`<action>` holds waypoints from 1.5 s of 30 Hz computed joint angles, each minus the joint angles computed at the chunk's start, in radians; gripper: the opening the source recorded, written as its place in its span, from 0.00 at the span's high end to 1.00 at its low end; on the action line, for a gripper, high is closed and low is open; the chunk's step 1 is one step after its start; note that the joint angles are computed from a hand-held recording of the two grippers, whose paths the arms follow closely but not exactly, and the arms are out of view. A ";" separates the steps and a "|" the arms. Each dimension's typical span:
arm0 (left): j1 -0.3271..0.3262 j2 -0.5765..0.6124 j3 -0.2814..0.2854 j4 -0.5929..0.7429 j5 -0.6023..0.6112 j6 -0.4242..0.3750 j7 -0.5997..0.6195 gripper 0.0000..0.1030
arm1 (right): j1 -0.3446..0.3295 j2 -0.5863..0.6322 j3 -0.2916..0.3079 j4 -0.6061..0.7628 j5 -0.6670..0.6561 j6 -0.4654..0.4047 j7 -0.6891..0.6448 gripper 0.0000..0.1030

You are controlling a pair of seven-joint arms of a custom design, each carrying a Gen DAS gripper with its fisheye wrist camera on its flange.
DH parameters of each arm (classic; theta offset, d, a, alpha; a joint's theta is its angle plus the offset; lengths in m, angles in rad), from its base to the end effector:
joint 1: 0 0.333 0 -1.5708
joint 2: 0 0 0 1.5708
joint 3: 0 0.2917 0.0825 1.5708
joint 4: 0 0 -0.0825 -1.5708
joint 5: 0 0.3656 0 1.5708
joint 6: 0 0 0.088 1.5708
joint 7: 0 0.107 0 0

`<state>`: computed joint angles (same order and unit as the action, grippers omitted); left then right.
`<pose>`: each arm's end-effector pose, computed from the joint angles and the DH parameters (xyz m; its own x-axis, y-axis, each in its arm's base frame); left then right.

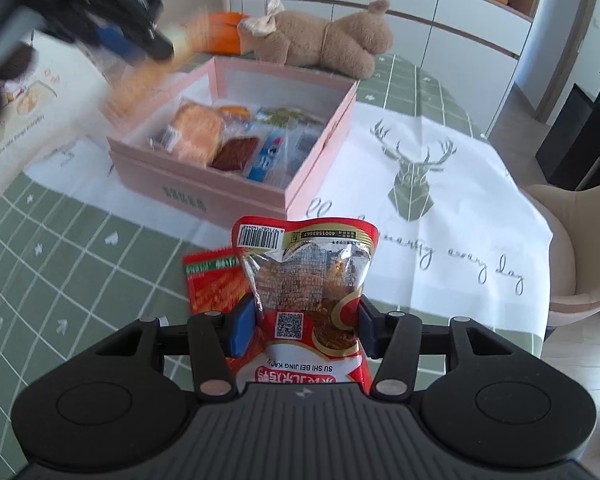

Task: Organize snacks
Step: 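Place the bread stick in the pink box with the left gripper while the right drops the roast-duck packet in, then grasp the red spicy strip packet with the right gripper and drop it into the box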

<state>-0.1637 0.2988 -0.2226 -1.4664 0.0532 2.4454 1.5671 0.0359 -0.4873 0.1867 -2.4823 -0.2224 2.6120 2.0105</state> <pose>0.6320 -0.2331 0.5741 -0.3744 -0.9271 0.0151 -0.7202 0.2805 -0.6345 0.4253 0.1078 0.5130 -0.0635 -0.9975 0.0297 -0.7956 0.0327 -0.6049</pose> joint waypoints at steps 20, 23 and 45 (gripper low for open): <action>0.089 -0.002 0.019 -0.086 -0.101 -0.053 0.042 0.75 | 0.090 0.742 -0.052 0.816 -0.178 -0.064 0.096 0.48; 0.096 0.020 0.019 -0.068 -0.103 -0.066 0.057 0.73 | 0.129 0.769 -0.088 0.840 -0.167 -0.046 0.099 0.48; 0.070 -0.264 0.024 -0.423 -0.212 0.088 0.105 0.73 | 0.183 0.408 -0.176 0.461 0.072 0.101 -0.219 0.31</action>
<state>-0.0938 0.0351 -0.1984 -1.8892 -0.1592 2.5332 1.6721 0.2185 -0.0789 0.0102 -2.0211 -0.1502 2.7130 1.7912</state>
